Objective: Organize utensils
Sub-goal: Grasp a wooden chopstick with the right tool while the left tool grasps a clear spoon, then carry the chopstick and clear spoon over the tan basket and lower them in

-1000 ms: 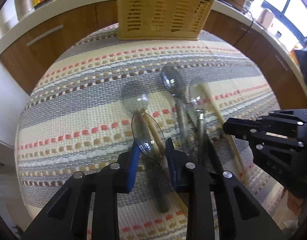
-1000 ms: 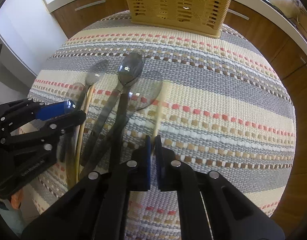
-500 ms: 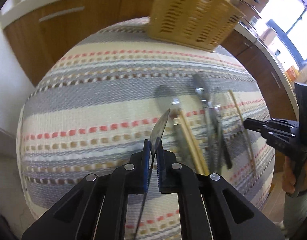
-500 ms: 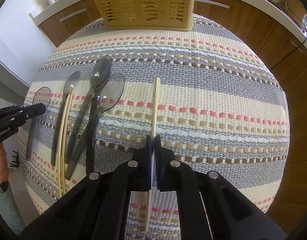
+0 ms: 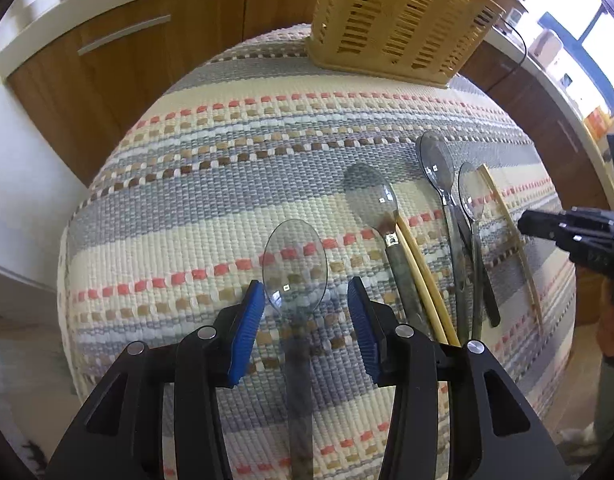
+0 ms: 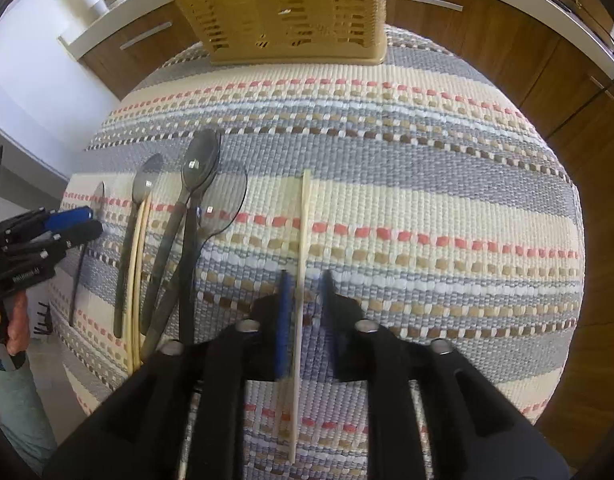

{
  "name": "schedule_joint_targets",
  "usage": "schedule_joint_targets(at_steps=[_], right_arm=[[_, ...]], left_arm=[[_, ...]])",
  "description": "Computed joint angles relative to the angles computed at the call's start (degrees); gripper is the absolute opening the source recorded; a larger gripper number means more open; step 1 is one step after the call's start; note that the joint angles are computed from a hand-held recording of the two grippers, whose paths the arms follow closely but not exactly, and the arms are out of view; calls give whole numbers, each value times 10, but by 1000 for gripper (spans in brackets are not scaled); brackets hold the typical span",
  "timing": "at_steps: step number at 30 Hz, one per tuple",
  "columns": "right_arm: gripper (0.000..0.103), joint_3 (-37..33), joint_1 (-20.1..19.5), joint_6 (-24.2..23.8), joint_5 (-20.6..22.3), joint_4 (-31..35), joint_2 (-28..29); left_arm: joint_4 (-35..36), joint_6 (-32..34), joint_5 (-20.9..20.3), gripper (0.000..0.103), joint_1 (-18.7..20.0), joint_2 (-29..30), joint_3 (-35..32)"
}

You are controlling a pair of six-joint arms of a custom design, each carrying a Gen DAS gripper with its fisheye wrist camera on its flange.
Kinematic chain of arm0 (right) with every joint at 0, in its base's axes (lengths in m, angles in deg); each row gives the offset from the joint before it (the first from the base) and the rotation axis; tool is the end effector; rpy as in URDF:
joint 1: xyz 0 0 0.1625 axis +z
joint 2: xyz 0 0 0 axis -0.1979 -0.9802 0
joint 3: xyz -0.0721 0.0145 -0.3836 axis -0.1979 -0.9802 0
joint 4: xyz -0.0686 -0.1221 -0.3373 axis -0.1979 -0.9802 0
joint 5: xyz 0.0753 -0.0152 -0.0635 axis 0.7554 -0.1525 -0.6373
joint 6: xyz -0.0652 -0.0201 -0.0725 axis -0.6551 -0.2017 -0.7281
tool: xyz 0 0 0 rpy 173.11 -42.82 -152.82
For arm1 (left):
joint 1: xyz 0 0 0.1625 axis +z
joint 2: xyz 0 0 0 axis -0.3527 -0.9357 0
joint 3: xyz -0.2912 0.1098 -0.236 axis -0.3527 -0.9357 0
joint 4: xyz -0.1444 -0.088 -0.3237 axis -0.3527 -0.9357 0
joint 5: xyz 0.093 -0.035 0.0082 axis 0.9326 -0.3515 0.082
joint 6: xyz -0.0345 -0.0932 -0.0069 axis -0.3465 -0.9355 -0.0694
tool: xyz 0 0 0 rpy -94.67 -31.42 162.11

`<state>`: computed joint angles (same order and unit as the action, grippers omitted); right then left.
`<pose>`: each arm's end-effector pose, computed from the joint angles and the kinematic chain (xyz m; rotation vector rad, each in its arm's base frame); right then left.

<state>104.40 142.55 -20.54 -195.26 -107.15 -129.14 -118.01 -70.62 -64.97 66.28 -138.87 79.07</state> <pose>0.3987 -0.3393 0.0773 0.0733 -2.5681 0.3741 -0.1091 -0.3710 0.3736 0.6677 2.5524 -0.2107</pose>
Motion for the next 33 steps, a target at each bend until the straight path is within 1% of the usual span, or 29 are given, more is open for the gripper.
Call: schedule_joint_targets(at_steps=[1,2,3,6,8,10,11,12,13,15,17,18,19,20,22,25,27,29,33], right_arm=[[35,1,-1,-4,-2,-2,-4],[39,-1,0,-5,-7,1,-4],[46,-5,0,-7,-14,5,-4],[46,-15,-4,-18,-15,20,-2],[38,-30,-7,-16,-8,38,9],[26,-53,-12,-14,0,62,27],[23,-59,-13,-14,1,70,32],[19,-69,-13,-14,-2,85,39],[15,-81,-8,-13,-19,102,48],[11,-98,-3,-16,-32,122,61],[9,-103,-2,-17,-36,125,65],[6,-105,-1,-16,-37,124,68],[4,-105,-1,-16,-38,121,69],[4,-105,-1,-16,-38,118,68],[3,-97,4,-10,-33,109,66],[3,-69,10,-24,-32,71,47],[3,-43,18,-34,-33,37,23],[3,-28,25,-55,-30,-7,7],[3,-22,49,-99,-49,-80,-11]], left_arm=[[3,0,2,42,-1,2,-2],[4,0,3,43,-2,3,-2],[3,1,3,44,-2,7,-2],[5,0,10,45,-7,12,-2],[8,-1,15,44,-11,15,-2],[10,-3,21,44,-17,17,0],[11,-3,25,43,-18,17,1],[15,-5,32,41,-22,17,3],[17,-6,38,40,-26,18,5],[26,-6,52,40,-35,19,10],[23,-2,66,40,-43,18,19],[24,-4,71,38,-46,17,20],[20,-4,71,34,-47,18,22],[19,-7,74,31,-48,18,22],[10,-5,73,31,-47,16,23],[-6,-4,65,30,-49,4,24],[-32,8,59,30,-51,-9,24],[-69,23,51,30,-58,-22,22],[-149,52,48,30,-88,-36,12]])
